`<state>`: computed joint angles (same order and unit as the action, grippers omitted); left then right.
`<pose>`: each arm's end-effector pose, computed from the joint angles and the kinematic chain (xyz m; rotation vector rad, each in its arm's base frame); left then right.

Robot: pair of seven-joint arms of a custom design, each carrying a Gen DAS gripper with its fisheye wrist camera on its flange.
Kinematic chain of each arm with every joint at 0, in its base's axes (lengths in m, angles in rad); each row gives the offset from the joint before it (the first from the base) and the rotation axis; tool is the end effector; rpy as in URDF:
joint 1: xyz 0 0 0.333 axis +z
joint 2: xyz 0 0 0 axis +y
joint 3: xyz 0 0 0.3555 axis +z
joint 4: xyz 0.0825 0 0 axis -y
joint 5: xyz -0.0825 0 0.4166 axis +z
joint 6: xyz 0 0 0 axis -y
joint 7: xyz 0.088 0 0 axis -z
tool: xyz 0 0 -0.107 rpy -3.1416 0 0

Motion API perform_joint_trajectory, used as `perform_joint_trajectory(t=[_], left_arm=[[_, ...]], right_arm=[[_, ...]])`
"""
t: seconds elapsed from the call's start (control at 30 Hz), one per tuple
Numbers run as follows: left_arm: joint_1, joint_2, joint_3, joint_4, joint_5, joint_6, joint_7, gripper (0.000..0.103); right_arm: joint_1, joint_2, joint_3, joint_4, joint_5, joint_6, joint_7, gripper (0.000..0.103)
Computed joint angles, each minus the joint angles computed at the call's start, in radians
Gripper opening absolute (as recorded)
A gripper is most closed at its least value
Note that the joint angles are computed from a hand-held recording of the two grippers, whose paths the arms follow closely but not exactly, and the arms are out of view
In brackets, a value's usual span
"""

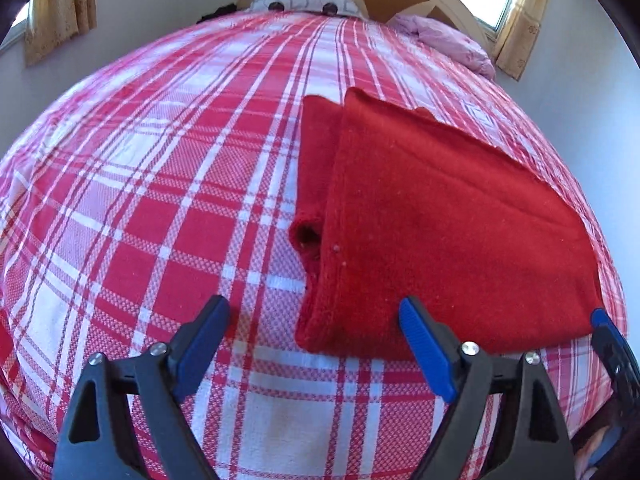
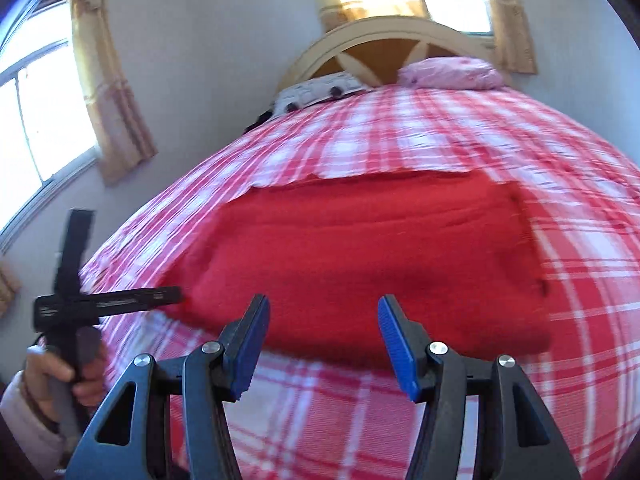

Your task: Fold small clothes

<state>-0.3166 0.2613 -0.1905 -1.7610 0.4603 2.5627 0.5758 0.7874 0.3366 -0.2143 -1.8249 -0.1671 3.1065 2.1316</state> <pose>0.6249 -0.3402 0.5030 -2.1009 1.7336 -0.7430 0.5897 0.4204 0.4893 -1.7337 1.3828 -0.4146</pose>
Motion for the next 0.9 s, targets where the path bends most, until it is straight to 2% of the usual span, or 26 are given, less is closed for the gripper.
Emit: perform_joint_trajectory(t=[0.03, 0.13, 0.23, 0.27, 0.3, 0.33, 0.4, 0.47, 0.53, 0.67, 0.8, 0.9], left_arm=[[0.009, -0.005, -0.008, -0.014, -0.022, 0.031, 0.012, 0.087], [0.041, -0.018, -0.036, -0.051, -0.116, 0.121, 0.072, 0.074], [0.048, -0.019, -0.042, -0.056, -0.173, 0.14, 0.11, 0.056], [0.041, -0.018, -0.035, -0.05, -0.167, 0.125, 0.104, 0.041], [0.04, -0.018, -0.033, -0.047, -0.17, 0.118, 0.106, 0.021], [0.05, -0.018, -0.042, -0.047, -0.204, 0.12, 0.128, 0.016], [0.064, -0.023, -0.054, -0.052, -0.259, 0.134, 0.159, 0.016], [0.046, -0.027, -0.037, -0.035, -0.225, 0.106, 0.143, 0.015], [0.041, -0.031, -0.035, -0.026, -0.214, 0.099, 0.147, 0.015], [0.06, -0.034, -0.056, -0.004, -0.284, 0.091, 0.207, 0.015], [0.08, -0.023, -0.071, 0.024, -0.374, 0.065, 0.273, 0.015], [0.075, -0.012, -0.064, 0.048, -0.38, 0.047, 0.288, 0.015]], right_arm=[[-0.002, 0.005, 0.01, 0.008, -0.001, -0.006, -0.01, 0.058], [-0.031, 0.03, 0.066, 0.044, 0.015, -0.026, -0.057, 0.058], [-0.049, 0.047, 0.105, 0.064, 0.039, -0.04, -0.093, 0.058], [-0.056, 0.054, 0.117, 0.074, 0.048, -0.046, -0.106, 0.058], [-0.064, 0.059, 0.131, 0.081, 0.056, -0.05, -0.123, 0.058], [-0.071, 0.06, 0.141, 0.084, 0.064, -0.053, -0.139, 0.058], [-0.096, 0.08, 0.182, 0.117, 0.083, -0.066, -0.193, 0.058], [-0.115, 0.103, 0.217, 0.157, 0.1, -0.085, -0.255, 0.058], [-0.115, 0.123, 0.226, 0.191, 0.113, -0.091, -0.293, 0.058], [-0.174, 0.184, 0.32, 0.283, 0.202, -0.124, -0.414, 0.058], [-0.144, 0.23, 0.297, 0.353, 0.226, -0.155, -0.456, 0.058], [-0.126, 0.277, 0.288, 0.434, 0.213, -0.223, -0.5, 0.058]])
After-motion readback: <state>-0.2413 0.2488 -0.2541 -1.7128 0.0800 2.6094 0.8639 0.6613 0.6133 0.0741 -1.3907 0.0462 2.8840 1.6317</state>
